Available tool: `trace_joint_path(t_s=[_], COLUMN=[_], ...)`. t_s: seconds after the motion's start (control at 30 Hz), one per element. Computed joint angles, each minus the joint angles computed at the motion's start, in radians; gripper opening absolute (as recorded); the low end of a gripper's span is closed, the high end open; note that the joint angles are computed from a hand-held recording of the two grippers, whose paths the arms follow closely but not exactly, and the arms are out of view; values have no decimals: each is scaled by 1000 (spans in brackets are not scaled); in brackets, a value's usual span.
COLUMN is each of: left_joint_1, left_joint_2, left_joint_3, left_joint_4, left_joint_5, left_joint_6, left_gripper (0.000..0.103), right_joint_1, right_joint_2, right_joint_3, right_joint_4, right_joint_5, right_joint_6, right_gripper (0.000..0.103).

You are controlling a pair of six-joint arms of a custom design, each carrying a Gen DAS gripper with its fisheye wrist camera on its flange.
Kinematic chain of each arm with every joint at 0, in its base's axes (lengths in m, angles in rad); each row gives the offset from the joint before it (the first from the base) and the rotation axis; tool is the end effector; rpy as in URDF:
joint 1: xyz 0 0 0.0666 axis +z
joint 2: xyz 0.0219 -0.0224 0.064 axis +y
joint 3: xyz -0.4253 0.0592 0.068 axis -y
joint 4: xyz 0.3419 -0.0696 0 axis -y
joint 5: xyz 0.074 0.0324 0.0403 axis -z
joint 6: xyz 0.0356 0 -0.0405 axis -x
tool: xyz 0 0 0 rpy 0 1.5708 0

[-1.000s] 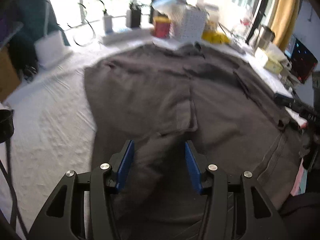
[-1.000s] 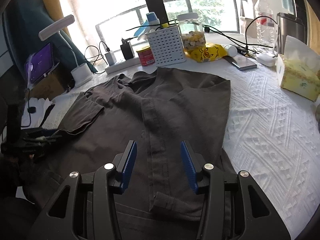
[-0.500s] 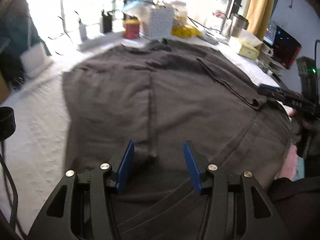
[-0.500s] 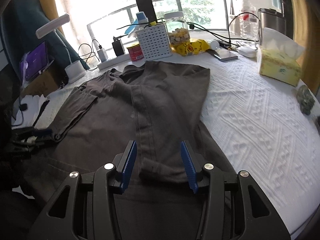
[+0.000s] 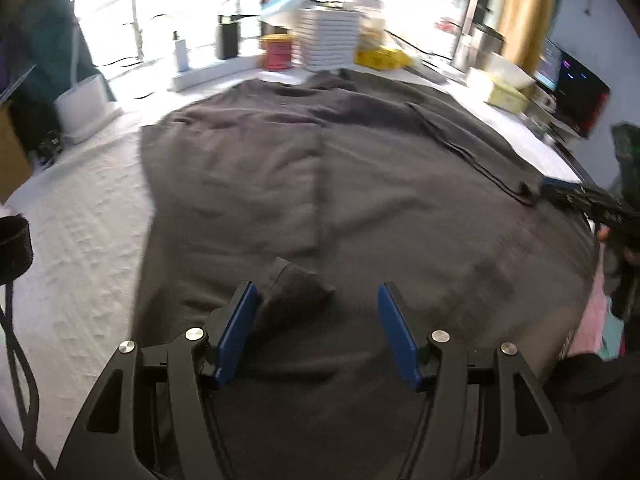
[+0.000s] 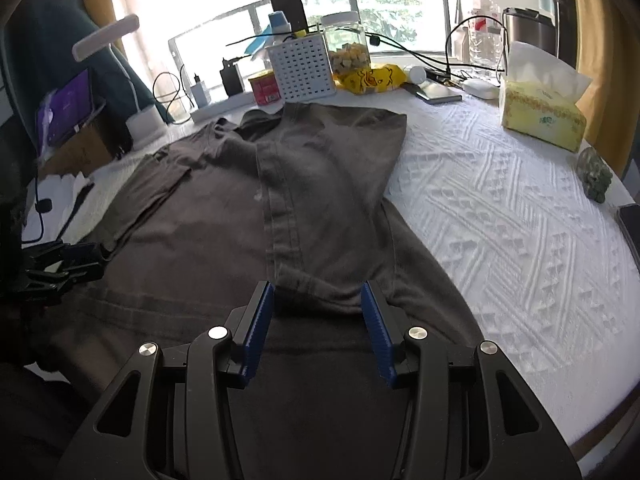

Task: Fold small clothes
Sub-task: 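Move the right gripper to the shirt hem and close on it, then close the left gripper on the hem beside the right gripper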

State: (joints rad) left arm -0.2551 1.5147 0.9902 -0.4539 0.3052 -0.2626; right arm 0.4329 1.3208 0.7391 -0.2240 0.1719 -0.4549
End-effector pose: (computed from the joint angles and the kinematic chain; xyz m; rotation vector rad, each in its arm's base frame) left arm 0.4055 -0.1172 0.2982 0.7603 2.4088 -0.3852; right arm 0.3147 0.1383 0.2928 0.1083 2.3703 0.2253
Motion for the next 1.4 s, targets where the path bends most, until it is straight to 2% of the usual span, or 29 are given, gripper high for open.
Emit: trace_joint_path(t_s=[0.1,0.3,0.5,0.8,0.9,1.0,1.23,1.27,1.3,1.33,1.4], left_joint_1=[-11,4,8,27,52,62,112,122,137,144,171], left_joint_2=[-27,-105,-143,-191,-198,-196,-232,-236,-243,-247,-254], left_joint_3=[-19,-65,-109,-161,-173,-174,-206,-212,-220,-225,-228], left_joint_4=[11,78,128,142,142,124,116,114,111,107,81], left_joint_5=[-12,-33,-80,-160,-165,-222,-271,-275,-279,-284,-270], left_joint_6=[-1,65,127,180,182,200,236,242,245,247,249], left_gripper=[63,63,63,63,63,63,63,63,63,63,63], right_joint_1=[6,2,1,-9,-35,-50,-24,-15,-7,-3,22], right_joint_2=[-32,-110,-122,-133,-116,-94,-65,-61,-60,-59,-53], right_joint_3=[-13,-60,-95,-107,-113,-114,-108,-109,-110,-112,-107], right_joint_4=[-27,-56,-77,-67,-46,-17,13,16,23,30,24], right_joint_5=[30,81,105,139,116,96,129,141,146,134,173], right_joint_6=[-1,-4,3,60,83,103,164,172,179,182,184], right_gripper=[48,48,48,48,48,48,48,48,38,33,27])
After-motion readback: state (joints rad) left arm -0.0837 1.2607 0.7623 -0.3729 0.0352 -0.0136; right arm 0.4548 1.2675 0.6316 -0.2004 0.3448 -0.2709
